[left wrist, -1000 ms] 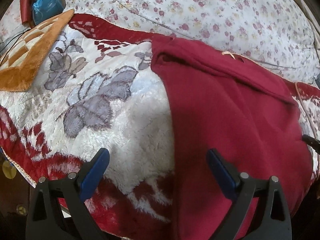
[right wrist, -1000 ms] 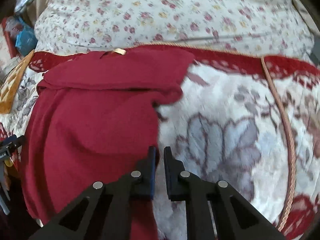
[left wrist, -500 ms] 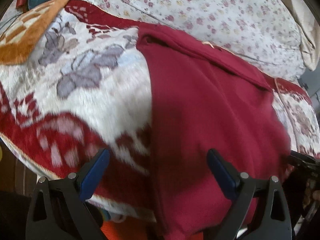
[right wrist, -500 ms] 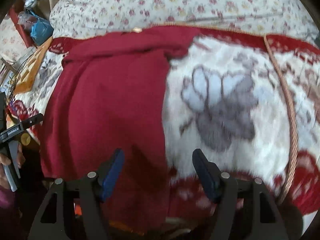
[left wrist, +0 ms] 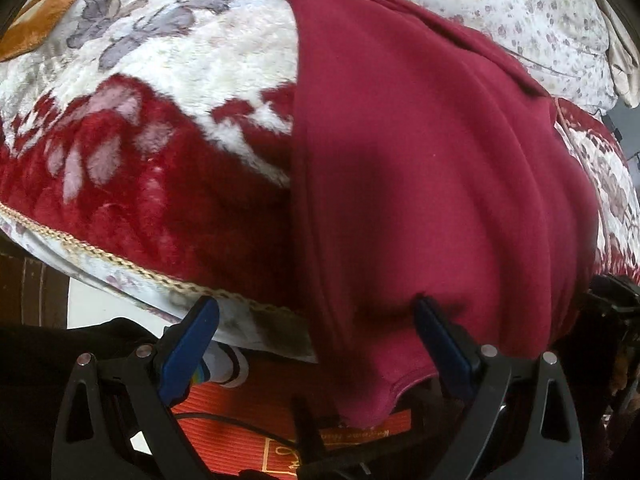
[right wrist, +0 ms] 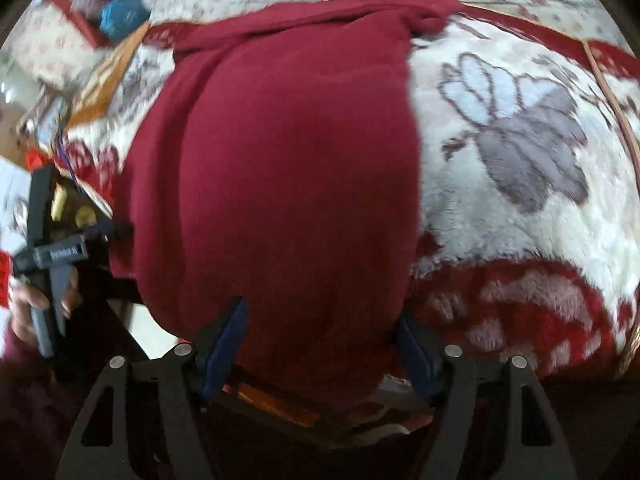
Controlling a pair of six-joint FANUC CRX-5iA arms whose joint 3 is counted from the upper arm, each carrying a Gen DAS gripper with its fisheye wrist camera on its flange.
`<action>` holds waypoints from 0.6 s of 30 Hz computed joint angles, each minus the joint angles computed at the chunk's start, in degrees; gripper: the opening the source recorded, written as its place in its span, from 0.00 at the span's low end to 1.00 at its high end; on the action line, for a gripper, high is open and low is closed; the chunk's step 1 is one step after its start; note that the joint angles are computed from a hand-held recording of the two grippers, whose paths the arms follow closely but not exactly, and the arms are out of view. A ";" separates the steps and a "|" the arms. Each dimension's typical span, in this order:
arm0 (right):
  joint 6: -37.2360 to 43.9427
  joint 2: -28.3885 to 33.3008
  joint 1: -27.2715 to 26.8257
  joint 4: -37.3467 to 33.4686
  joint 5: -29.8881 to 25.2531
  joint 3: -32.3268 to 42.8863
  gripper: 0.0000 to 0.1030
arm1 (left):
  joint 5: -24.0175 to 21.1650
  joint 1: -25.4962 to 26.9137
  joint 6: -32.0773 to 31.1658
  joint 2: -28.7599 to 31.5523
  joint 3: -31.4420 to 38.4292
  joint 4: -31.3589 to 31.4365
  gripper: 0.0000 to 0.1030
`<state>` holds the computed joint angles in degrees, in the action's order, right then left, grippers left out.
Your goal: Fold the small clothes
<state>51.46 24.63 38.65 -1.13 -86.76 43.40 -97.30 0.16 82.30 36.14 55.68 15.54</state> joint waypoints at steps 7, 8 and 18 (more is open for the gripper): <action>1.23 1.15 0.30 -0.03 -0.65 1.22 0.83 | -1.75 0.04 2.21 1.34 2.07 -0.25 0.94; 1.38 1.23 0.13 -0.35 -0.77 1.36 0.84 | -1.22 -0.06 1.81 0.79 1.35 -0.58 0.94; 2.57 2.97 0.94 0.90 -2.55 3.49 0.88 | -1.66 -0.09 1.56 1.00 2.02 -0.82 0.94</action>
